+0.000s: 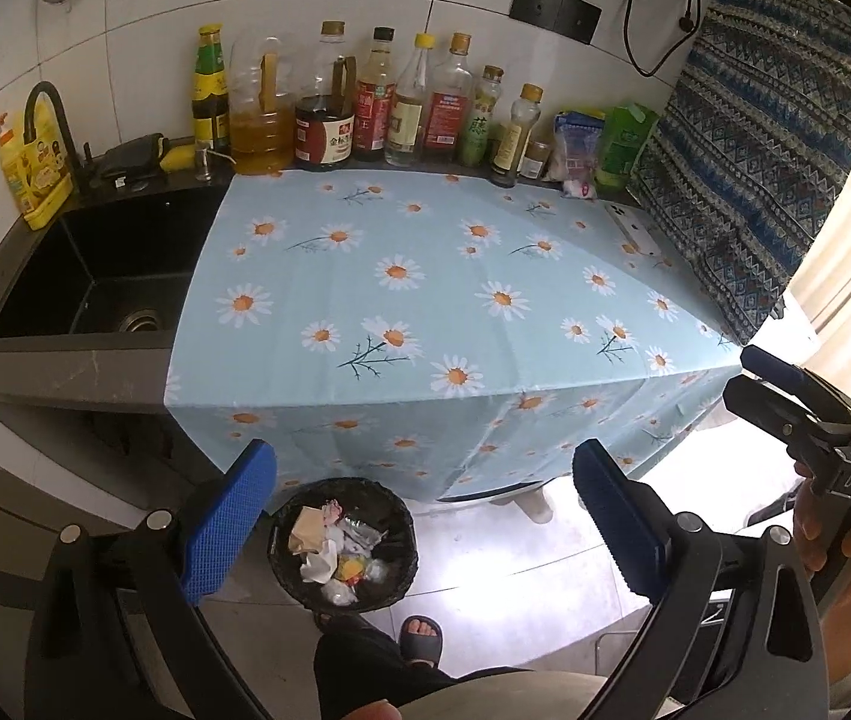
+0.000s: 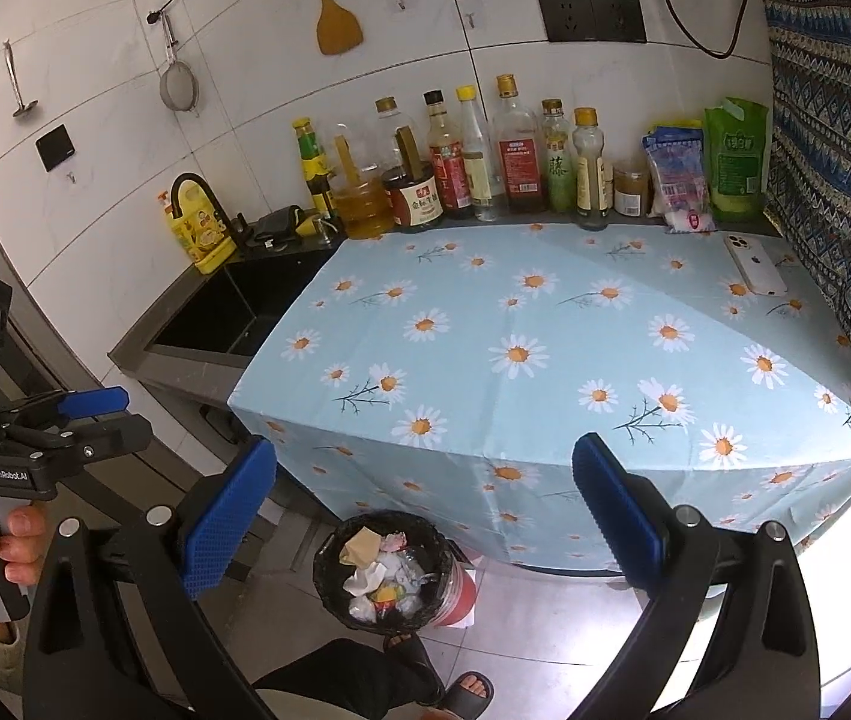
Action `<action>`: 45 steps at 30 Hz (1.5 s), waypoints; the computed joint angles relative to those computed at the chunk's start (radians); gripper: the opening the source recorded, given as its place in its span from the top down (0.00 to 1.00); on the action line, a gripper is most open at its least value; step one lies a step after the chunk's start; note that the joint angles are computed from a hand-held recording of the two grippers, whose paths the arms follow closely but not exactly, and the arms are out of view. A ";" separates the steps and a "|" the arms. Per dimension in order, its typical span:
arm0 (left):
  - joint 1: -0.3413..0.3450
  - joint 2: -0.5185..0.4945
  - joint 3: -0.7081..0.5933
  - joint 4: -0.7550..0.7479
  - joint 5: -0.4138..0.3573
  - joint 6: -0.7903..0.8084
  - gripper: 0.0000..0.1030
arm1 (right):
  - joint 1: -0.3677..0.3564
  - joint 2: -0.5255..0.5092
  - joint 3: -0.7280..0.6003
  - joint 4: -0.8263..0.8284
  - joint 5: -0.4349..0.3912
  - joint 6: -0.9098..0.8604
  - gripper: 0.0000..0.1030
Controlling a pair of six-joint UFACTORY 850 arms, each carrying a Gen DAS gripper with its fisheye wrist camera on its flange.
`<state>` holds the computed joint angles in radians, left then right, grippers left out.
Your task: Collect trash
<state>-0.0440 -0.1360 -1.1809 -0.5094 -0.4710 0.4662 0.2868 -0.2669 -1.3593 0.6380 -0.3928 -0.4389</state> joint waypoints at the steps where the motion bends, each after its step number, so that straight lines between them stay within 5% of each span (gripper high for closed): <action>1: -0.001 0.001 0.001 -0.001 0.003 0.003 0.07 | -0.001 0.001 0.002 0.006 0.000 -0.007 0.05; 45: 0.000 0.017 0.022 0.035 0.018 -0.021 0.07 | -0.003 0.002 0.002 -0.034 -0.014 0.034 0.05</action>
<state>-0.0436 -0.1192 -1.1593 -0.4744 -0.4531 0.4455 0.2842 -0.2648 -1.3576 0.6038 -0.4066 -0.4046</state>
